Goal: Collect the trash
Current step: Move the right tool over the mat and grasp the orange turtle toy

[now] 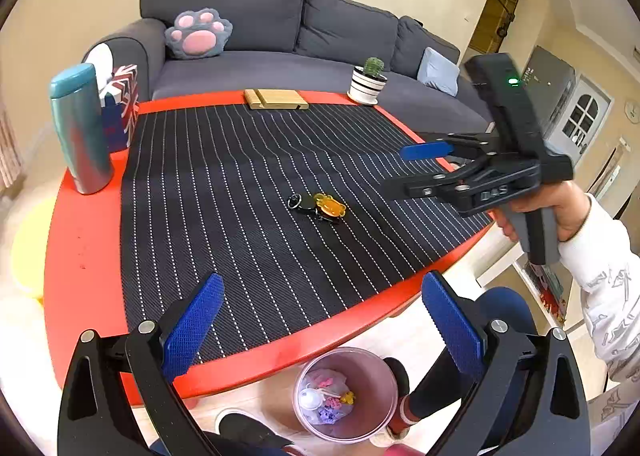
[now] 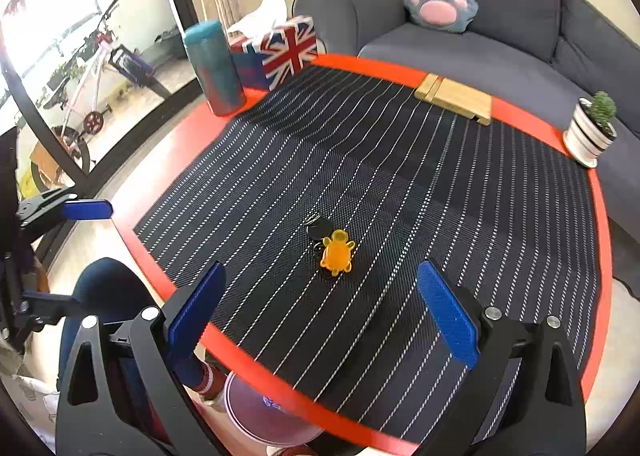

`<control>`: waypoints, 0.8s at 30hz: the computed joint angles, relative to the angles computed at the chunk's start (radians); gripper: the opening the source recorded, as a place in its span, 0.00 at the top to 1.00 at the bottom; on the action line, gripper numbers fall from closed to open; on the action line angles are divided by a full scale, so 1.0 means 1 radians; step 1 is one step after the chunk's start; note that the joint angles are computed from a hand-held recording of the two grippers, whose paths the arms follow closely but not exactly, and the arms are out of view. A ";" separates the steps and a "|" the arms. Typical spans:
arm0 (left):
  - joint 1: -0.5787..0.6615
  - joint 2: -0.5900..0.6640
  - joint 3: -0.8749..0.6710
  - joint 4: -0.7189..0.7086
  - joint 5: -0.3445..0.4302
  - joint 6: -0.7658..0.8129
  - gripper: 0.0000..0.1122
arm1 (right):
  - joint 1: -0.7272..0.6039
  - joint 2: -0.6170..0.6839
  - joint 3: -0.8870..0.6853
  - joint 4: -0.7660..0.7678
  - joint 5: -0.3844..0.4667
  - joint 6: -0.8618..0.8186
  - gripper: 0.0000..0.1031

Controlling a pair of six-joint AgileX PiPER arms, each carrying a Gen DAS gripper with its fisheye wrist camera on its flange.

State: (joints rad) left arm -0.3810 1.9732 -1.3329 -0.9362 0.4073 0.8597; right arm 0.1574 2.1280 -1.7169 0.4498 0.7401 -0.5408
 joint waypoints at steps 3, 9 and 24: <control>0.007 0.011 -0.009 -0.008 0.004 0.003 0.15 | 0.011 0.086 -0.122 -0.047 0.057 0.043 0.09; 0.021 0.020 -0.010 -0.020 0.009 0.009 0.15 | 0.026 0.232 -0.321 -0.111 0.162 0.111 0.21; 0.039 0.031 0.001 -0.056 0.016 0.037 0.15 | 0.037 0.391 -0.533 -0.181 0.287 0.162 0.64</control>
State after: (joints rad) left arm -0.3417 2.0037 -1.3315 -0.9922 0.4228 0.8972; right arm 0.1948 2.5190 -2.2495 0.2683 1.0271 -0.3792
